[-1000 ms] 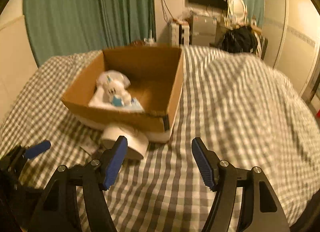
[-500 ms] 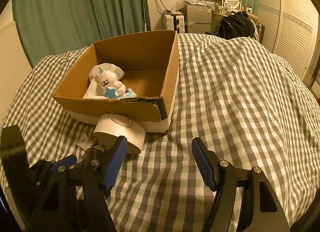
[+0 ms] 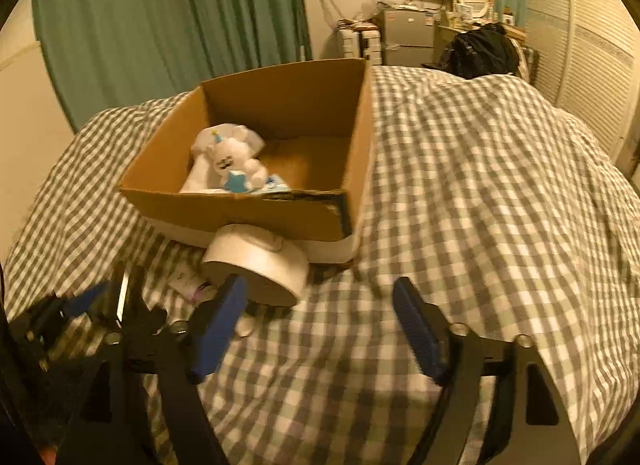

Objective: Organize objects
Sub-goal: 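Grasp the white paper tape roll with the right gripper while the left holds the case, then lower both grippers into the box and open them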

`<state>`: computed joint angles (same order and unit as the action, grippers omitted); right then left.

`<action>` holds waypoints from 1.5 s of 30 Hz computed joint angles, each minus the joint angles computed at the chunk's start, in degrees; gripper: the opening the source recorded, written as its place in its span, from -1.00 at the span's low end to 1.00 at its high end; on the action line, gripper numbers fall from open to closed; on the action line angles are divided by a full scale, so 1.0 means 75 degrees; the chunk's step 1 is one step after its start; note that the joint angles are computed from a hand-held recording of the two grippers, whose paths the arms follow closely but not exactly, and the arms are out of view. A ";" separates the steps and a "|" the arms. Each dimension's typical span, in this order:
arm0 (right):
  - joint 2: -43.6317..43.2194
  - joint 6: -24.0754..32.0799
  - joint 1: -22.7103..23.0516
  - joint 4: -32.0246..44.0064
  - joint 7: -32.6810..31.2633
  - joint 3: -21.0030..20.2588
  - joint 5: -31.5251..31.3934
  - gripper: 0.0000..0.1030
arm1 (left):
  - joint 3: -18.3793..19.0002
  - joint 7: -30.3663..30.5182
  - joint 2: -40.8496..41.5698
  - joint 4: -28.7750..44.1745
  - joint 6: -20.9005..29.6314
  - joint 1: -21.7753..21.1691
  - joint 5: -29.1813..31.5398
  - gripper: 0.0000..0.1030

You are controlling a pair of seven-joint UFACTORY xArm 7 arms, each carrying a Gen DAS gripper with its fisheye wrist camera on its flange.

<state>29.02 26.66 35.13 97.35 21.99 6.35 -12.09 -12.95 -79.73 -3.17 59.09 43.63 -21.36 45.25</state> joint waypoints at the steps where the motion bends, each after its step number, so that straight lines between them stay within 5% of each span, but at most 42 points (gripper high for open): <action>1: 0.0035 0.0002 -0.0018 0.0052 -0.0084 0.0075 0.0054 0.57 | 0.0026 -0.0006 -0.0092 -0.0074 0.0086 0.0023 -0.0020 0.40; 6: 0.0584 0.0578 0.0256 0.1014 -0.0350 0.0113 0.0039 0.71 | 0.0086 0.0007 -0.0396 -0.0418 0.0091 0.0227 -0.0145 0.32; 14: 0.3043 0.3132 0.0965 0.5099 -0.0396 -0.0363 0.0154 0.71 | -0.0056 0.0153 -0.0465 -0.0677 -0.0255 0.0454 -0.0310 0.14; 19: 0.3618 0.3472 0.0944 0.5820 -0.0372 -0.0412 0.0520 0.70 | 0.0013 0.0421 -0.0119 -0.0479 -0.0101 0.0379 -0.0551 0.14; 24: 0.3408 0.3235 0.0910 0.5302 -0.0484 -0.0419 0.0644 0.58 | 0.0159 0.0597 -0.0091 -0.0645 -0.0597 0.0351 -0.0951 0.17; 28: 0.2715 0.2519 0.0940 0.4136 -0.0434 -0.0466 0.0398 0.58 | 0.0270 0.0974 0.0020 -0.0906 -0.1241 0.0386 -0.1804 0.48; 34: 0.2000 0.1870 0.0736 0.2982 -0.0389 -0.0242 0.0355 0.58 | 0.0260 0.1086 0.0379 -0.0619 -0.0752 0.0249 -0.1790 0.48; 37: 0.1769 0.1639 0.0686 0.2633 -0.0381 -0.0184 0.0329 0.58 | 0.0255 0.1005 0.0461 -0.0489 -0.0479 0.0119 -0.1558 0.19; 45: 0.1017 0.1072 0.0597 0.1562 -0.0461 -0.0034 0.0269 0.58 | 0.0163 0.0691 -0.0015 -0.0686 -0.0605 -0.0027 -0.1586 0.18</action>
